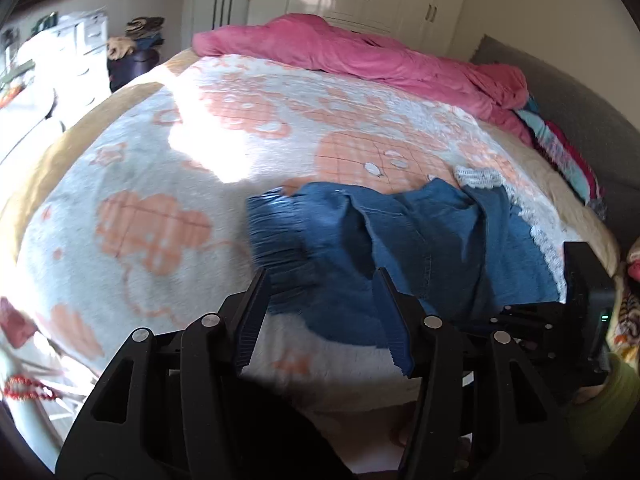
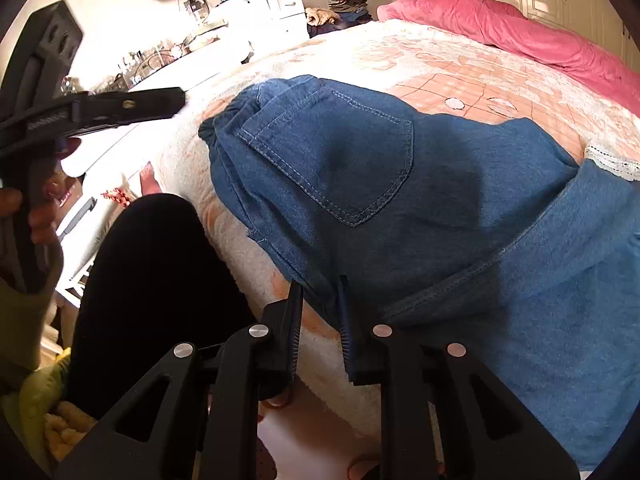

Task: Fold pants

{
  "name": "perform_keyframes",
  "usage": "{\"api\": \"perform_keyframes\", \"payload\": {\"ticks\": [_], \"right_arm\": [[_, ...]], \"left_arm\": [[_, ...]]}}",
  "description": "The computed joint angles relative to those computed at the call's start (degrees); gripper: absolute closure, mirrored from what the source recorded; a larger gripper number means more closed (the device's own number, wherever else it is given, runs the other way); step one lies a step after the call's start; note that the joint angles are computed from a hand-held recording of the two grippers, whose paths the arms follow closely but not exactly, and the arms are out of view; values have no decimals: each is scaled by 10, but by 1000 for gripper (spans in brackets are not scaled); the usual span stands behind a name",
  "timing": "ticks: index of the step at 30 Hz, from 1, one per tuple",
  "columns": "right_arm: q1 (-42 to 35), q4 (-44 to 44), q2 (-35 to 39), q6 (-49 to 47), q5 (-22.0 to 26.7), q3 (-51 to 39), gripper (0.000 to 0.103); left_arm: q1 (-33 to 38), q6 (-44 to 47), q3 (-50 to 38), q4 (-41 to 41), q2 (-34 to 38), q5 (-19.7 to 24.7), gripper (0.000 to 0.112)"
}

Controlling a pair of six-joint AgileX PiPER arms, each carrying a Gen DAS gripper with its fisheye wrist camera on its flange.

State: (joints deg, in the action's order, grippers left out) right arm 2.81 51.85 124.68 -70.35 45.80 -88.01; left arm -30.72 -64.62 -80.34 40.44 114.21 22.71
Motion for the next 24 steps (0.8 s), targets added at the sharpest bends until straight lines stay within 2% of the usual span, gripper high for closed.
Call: {"api": "perform_keyframes", "payload": {"ticks": [4, 6, 8, 9, 11, 13, 16, 19, 21, 24], "right_arm": [[-15, 1, -1, 11, 27, -8, 84], [-29, -2, -3, 47, 65, -20, 83], [-50, 36, -16, 48, 100, -23, 80], [-54, 52, -26, 38, 97, -18, 72], [-38, 42, -47, 34, 42, -14, 63], [-17, 3, -39, 62, 7, -34, 62], [9, -66, 6, 140, -12, -85, 62], [29, -140, 56, 222, -7, -124, 62], [33, -131, 52, 214, -29, -106, 62], [24, -120, 46, 207, -12, -105, 62]], "left_arm": [[-3, 108, -109, -91, 92, 62, 67], [-5, 102, -132, -84, 120, 89, 67], [-9, 67, -119, -45, 121, 78, 67], [-13, 57, -119, -28, 123, 82, 67], [-19, 48, -125, -10, 129, 94, 67], [-18, 46, -122, -9, 128, 90, 66], [-17, 38, -114, -6, 124, 83, 66], [-19, 37, -116, -2, 126, 86, 66], [-18, 31, -114, 1, 127, 80, 65], [-15, 25, -110, -2, 124, 74, 64]]}}
